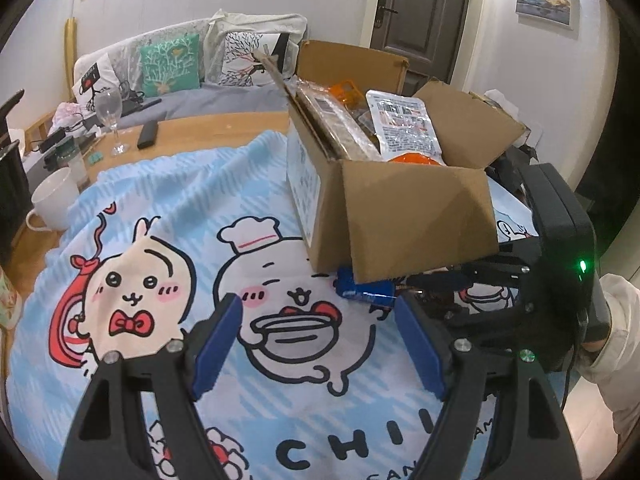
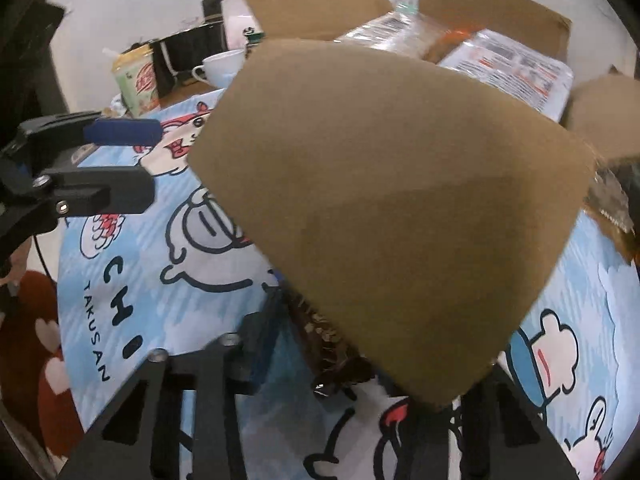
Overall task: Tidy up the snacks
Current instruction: 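Grasp the blue-wrapped packet with the left gripper while the right grasps the brown chocolate bar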
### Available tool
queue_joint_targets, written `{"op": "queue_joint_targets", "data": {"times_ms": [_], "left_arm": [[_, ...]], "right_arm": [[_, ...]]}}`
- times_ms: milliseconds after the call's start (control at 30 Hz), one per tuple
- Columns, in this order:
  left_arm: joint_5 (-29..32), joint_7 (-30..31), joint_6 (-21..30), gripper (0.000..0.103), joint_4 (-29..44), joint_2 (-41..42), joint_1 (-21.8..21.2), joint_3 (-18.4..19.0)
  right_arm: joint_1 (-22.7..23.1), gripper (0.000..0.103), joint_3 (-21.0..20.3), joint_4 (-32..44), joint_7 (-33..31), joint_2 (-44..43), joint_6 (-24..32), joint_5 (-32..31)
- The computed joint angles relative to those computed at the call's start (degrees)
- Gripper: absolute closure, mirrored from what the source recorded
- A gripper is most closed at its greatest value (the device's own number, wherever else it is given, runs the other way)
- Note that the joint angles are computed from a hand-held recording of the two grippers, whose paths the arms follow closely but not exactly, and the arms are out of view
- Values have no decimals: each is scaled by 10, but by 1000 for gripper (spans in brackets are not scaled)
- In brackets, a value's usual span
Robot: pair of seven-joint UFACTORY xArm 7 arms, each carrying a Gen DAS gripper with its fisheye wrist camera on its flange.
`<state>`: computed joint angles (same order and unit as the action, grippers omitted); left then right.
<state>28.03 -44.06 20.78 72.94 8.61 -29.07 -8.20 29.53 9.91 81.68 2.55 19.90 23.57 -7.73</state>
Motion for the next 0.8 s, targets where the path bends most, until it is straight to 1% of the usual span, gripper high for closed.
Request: {"op": "queue_joint_targets", "data": {"times_ms": [33,100,133,167,233,300,333,400,467,533,567,600,633,667,733,800], "left_arm": [[1,-1,0,27,0,0,0,0],[-1,0,-1,27,-1,0,0,0],[-7,5,-2,27,-1,0,2,-2],[-11,8,-2,27,-2,-1,2,-2],[-16,11,0,27,-2,-2,2,-3],[-33,25,-1,27,-4,-4,5,-8],[-43,34,-3,27,-6,-6,7,-11],[-61,47,-6,27,-8,-9,8,-15],[-73,56,-8,27,-11,-14,7,-19],[-91,70,-16,28,-17,-22,9,-23],[-117,90,-34,32,-26,-29,14,-29],[-144,110,-50,37,-33,-35,18,-35],[-175,136,-64,48,-38,-42,22,-42],[-184,146,-68,58,-38,-46,21,-43],[-163,142,-68,68,-28,-52,15,-41],[-104,109,-51,74,-3,-51,6,-35]], "right_arm": [[8,85,-7,-1,7,-2,1,-15],[24,87,-19,-9,26,-9,3,-45],[28,88,-21,-15,35,-13,0,-57],[27,89,-17,-17,36,-15,0,-57],[11,89,4,-33,17,-29,-8,-27],[2,89,17,-50,3,-45,-18,-3],[-5,89,28,-59,-11,-54,-25,19],[-24,89,55,-75,-54,-71,-38,80],[-43,89,82,-97,-115,-96,-51,156],[-44,89,91,-117,-157,-119,-66,205],[-42,89,94,-126,-177,-131,-76,228],[-43,89,101,-140,-212,-147,-88,268],[-41,89,102,-147,-241,-157,-94,300],[-36,89,100,-152,-258,-166,-101,320],[-19,89,86,-159,-245,-181,-115,309],[-9,89,74,-162,-225,-194,-124,291]]}}
